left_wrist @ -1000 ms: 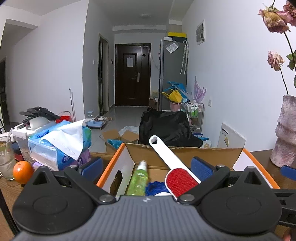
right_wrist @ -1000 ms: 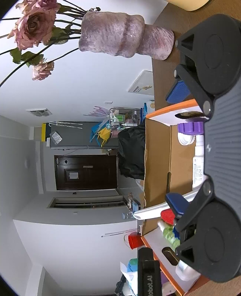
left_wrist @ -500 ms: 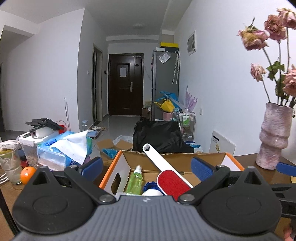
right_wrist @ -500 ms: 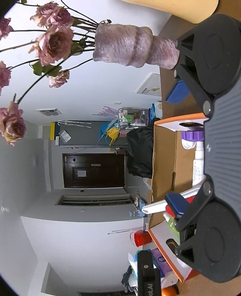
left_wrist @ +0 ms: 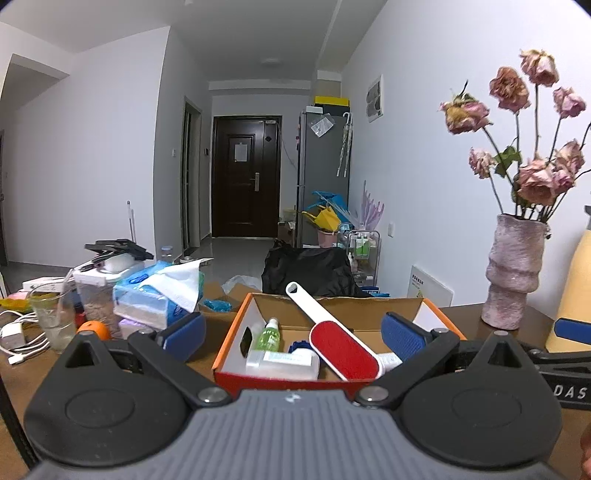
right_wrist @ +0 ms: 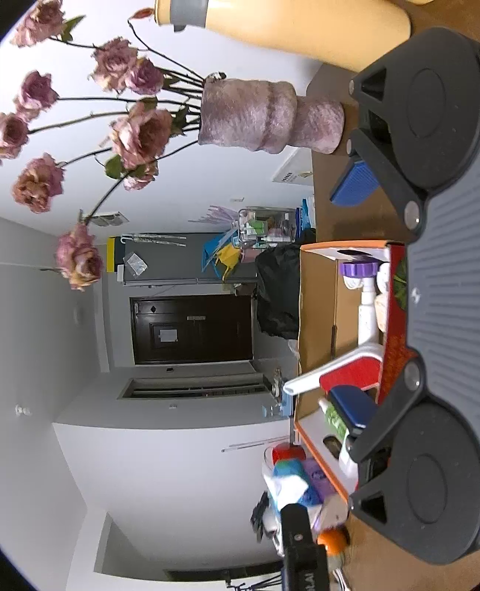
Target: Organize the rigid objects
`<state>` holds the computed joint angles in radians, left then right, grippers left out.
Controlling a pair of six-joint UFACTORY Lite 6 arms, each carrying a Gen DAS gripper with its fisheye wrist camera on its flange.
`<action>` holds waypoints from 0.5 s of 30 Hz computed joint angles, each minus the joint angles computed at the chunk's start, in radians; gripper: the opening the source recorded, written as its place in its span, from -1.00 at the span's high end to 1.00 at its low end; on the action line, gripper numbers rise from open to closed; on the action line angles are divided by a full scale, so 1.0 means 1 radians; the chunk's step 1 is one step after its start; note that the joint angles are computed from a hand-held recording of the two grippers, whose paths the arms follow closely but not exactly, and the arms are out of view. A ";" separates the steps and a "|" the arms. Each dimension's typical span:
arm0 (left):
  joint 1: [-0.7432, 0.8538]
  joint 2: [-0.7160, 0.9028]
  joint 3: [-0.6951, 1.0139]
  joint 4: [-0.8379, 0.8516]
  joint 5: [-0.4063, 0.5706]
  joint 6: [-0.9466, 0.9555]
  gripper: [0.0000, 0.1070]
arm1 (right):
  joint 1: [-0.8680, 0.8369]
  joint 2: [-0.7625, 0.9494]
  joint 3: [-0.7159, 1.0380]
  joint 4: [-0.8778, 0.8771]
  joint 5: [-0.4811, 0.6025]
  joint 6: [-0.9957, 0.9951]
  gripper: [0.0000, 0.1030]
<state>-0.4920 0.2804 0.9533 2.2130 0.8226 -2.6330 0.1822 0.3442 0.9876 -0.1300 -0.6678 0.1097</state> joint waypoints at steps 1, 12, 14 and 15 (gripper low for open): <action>-0.015 -0.034 -0.032 -0.018 0.004 0.005 -0.93 | -0.003 -0.047 -0.050 -0.007 -0.005 0.007 -1.00; -0.368 -0.436 -0.360 -0.441 0.165 0.223 -0.93 | -0.060 -0.696 -0.605 -0.131 0.048 0.120 -1.00; -0.473 -0.489 -0.412 -0.523 0.231 0.231 -0.93 | -0.076 -0.833 -0.690 -0.179 0.095 0.154 -1.00; -0.536 -0.512 -0.434 -0.572 0.270 0.235 -0.93 | -0.080 -0.912 -0.735 -0.201 0.125 0.171 -1.00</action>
<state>-1.0280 -0.2312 0.5193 1.6411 1.0924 -2.3979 0.1018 -0.5677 0.2528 -0.3313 -0.5427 0.2804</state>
